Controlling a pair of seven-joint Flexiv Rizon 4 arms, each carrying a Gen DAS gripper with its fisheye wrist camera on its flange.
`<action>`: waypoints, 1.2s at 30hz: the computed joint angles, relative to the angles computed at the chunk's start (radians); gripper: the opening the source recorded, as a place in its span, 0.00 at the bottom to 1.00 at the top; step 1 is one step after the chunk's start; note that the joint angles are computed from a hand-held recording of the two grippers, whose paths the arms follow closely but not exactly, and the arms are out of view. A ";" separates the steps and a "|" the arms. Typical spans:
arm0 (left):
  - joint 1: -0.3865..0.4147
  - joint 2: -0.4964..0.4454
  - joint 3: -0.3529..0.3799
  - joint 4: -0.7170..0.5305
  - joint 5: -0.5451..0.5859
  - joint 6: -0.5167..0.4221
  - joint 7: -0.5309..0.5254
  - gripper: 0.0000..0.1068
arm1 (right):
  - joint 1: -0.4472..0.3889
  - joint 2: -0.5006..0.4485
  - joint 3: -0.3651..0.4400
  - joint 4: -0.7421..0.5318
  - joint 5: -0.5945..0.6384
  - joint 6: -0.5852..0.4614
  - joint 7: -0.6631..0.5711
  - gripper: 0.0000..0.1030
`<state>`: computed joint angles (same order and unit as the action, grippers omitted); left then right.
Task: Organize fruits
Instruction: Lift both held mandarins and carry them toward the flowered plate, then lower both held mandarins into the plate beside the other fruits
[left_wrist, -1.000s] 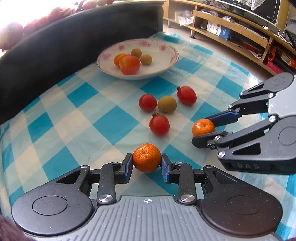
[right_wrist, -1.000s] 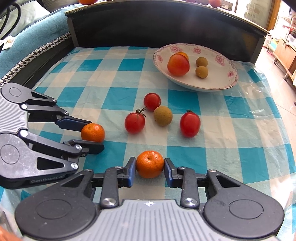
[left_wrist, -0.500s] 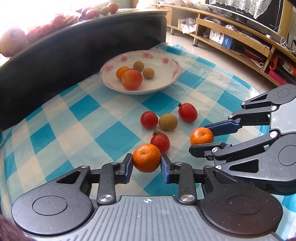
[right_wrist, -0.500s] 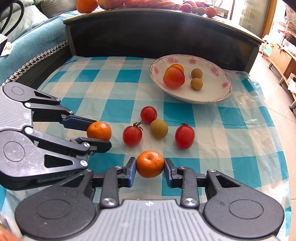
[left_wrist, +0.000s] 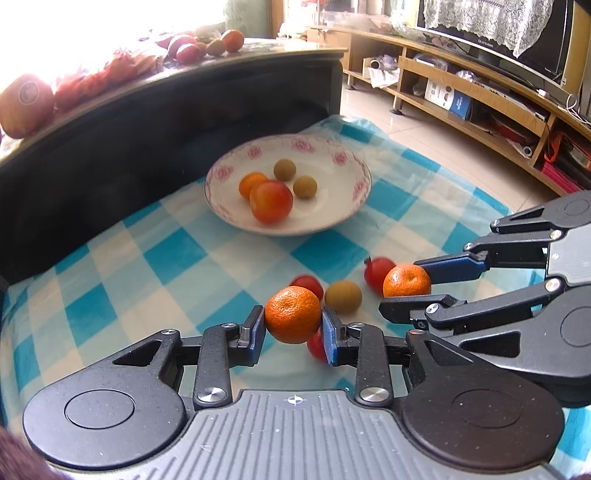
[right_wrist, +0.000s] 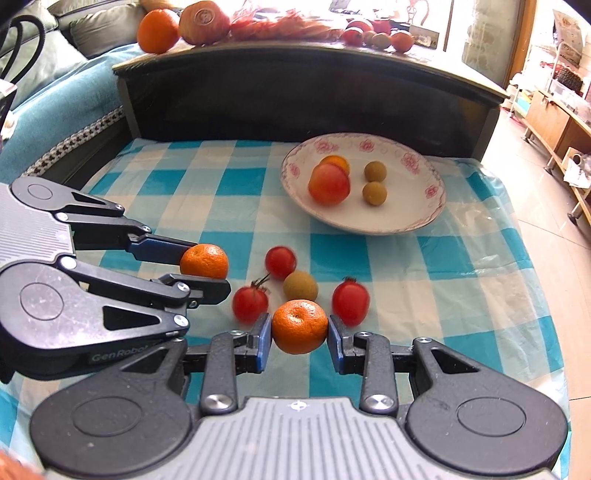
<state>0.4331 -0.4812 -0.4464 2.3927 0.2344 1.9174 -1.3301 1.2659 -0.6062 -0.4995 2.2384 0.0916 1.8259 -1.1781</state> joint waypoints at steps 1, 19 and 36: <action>-0.006 -0.002 0.002 -0.007 -0.005 0.000 -0.002 0.37 | -0.001 -0.001 -0.003 -0.003 0.002 0.001 0.002 0.35; -0.103 -0.033 0.055 -0.112 -0.065 -0.013 -0.008 0.36 | -0.017 -0.043 -0.065 -0.069 0.011 -0.010 0.048 0.35; -0.187 -0.087 0.114 -0.211 -0.137 -0.038 0.009 0.35 | -0.072 -0.100 -0.081 -0.156 -0.041 -0.034 0.080 0.35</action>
